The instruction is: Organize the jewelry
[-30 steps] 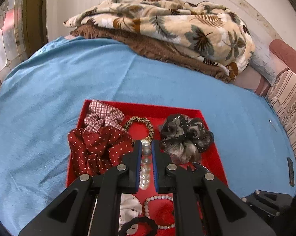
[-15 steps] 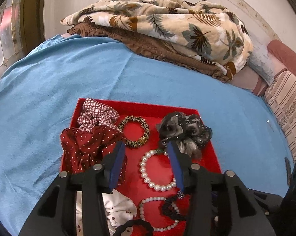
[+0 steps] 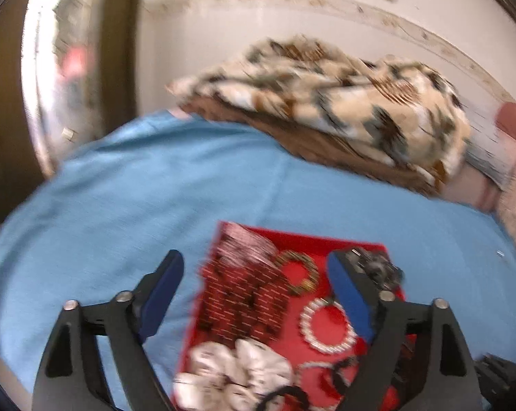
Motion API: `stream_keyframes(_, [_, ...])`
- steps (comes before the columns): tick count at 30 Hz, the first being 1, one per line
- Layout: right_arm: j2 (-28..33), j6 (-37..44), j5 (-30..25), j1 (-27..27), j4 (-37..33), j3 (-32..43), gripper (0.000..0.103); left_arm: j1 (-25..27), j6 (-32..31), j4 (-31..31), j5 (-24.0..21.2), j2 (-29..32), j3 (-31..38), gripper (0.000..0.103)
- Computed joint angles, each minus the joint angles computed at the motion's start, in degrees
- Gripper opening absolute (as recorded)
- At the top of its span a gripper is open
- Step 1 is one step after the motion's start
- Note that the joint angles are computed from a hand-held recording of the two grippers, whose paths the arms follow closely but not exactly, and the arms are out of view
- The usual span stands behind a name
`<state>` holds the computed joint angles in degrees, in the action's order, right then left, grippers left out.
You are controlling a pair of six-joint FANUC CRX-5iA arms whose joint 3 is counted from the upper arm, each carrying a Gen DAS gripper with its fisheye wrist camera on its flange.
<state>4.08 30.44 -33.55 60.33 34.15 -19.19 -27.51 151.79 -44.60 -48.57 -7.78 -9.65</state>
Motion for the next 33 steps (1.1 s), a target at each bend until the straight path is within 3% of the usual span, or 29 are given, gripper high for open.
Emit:
stream_keyframes(3, [-2.26,-2.88,-0.73,0.68,1.77,-2.63,0.056,-8.48,10.82,-13.75,-11.45,0.80,2.41,0.097])
stream_keyframes(5, [-3.56,-4.40,-1.71,1.33,3.01,-4.18,0.056,-13.23,14.95,-19.85,-18.79,1.40,3.45,0.103])
stream_keyframes(7, [-4.95,-6.34,-2.69,2.08,4.95,-5.92,0.056,-16.97,17.33,-23.67,-23.40,0.91,3.42,0.103])
stream_keyframes(13, [-9.39,-13.36,-4.37,4.22,12.07,-11.27,0.064,-22.47,17.59,-23.48,-33.50,0.94,3.92,0.103])
stream_keyframes(19, [-12.46,-17.38,-7.44,6.27,16.78,-14.50,0.069,-28.39,14.44,-21.23,-40.38,1.46,4.52,0.103])
stream_keyframes(23, [-13.81,-18.36,-9.59,8.03,18.56,-16.29,0.071,-30.97,13.29,-17.23,-40.77,1.21,4.31,0.103])
stream_keyframes(33, [-16.98,-25.62,-18.40,12.72,27.08,-20.67,0.078,-31.23,11.65,-7.99,-32.24,-1.93,2.61,0.103])
